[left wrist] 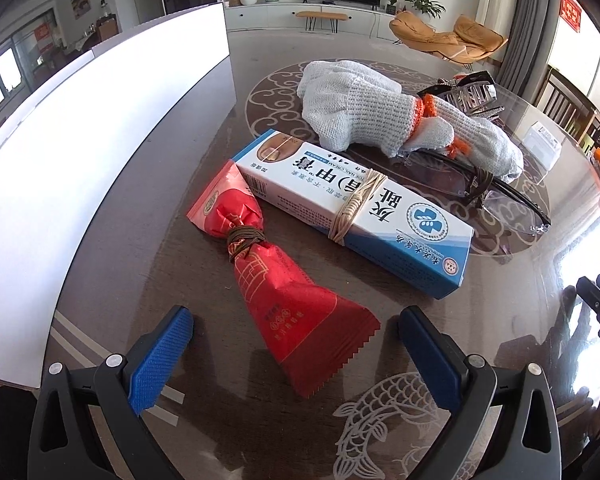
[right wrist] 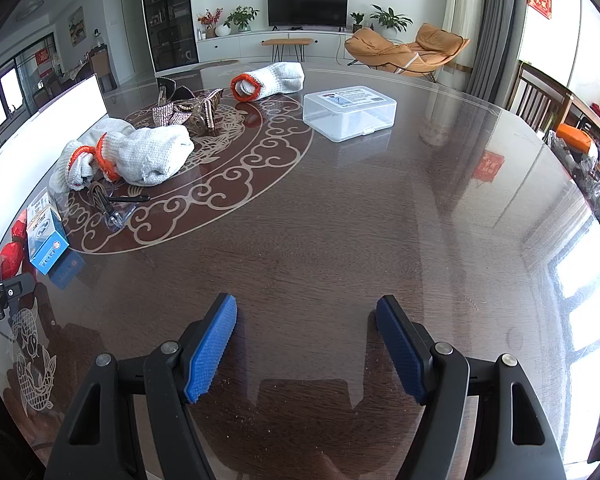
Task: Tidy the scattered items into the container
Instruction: 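Move the open left tool down toward the red wrapped packet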
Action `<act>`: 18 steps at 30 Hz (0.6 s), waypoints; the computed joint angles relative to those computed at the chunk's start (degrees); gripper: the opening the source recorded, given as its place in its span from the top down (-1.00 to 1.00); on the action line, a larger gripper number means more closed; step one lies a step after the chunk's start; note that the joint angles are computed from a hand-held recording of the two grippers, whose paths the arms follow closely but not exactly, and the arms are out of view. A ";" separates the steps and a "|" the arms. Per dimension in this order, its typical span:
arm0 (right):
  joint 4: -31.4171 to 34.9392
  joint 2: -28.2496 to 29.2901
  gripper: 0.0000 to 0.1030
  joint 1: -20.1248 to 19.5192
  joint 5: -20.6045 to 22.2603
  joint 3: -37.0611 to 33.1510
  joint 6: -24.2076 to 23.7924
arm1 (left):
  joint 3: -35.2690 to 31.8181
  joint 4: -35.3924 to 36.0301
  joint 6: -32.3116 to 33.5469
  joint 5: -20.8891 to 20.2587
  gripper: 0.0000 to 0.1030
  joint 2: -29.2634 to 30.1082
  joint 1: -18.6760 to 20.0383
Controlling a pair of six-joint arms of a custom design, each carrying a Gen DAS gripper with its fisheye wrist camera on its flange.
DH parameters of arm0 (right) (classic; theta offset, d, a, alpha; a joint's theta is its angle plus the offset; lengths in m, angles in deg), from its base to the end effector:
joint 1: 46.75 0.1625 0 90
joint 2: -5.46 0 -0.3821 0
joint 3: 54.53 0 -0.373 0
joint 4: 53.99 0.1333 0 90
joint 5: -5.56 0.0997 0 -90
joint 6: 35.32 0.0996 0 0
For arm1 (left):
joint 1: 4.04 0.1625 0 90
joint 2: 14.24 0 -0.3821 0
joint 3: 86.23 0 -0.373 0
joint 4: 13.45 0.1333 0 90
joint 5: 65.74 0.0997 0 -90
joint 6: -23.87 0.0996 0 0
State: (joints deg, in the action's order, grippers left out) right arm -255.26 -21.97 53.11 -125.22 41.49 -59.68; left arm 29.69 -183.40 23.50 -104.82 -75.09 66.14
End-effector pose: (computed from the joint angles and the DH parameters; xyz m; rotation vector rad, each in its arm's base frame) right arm 0.1699 -0.5792 0.0034 0.3490 -2.2419 0.7649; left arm 0.0230 -0.5574 0.1754 0.1473 2.2599 -0.6771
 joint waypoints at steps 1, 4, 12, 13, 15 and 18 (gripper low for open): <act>0.01 -0.03 -0.42 -0.01 0.01 0.01 -0.02 | 0.14 -0.32 0.22 -0.03 -1.00 -0.05 -0.03; 0.01 -0.03 -0.42 -0.01 0.01 0.01 -0.02 | 0.22 -1.44 0.91 -0.17 -1.00 0.17 0.11; 0.02 -0.01 -0.42 0.00 0.01 -0.02 0.00 | -2.13 3.71 -1.49 -0.24 -1.00 0.03 0.56; 0.02 -0.03 -0.42 -0.02 0.02 -0.01 -0.02 | -2.40 4.17 -2.39 0.16 -1.00 0.06 0.60; 0.02 -0.01 -0.42 -0.01 0.01 -0.02 -0.01 | -2.60 3.73 -3.40 0.99 -1.00 0.21 0.71; 0.03 -0.04 -0.42 -0.03 0.02 0.00 -0.03 | -3.96 4.75 -4.39 1.52 -1.00 0.65 1.13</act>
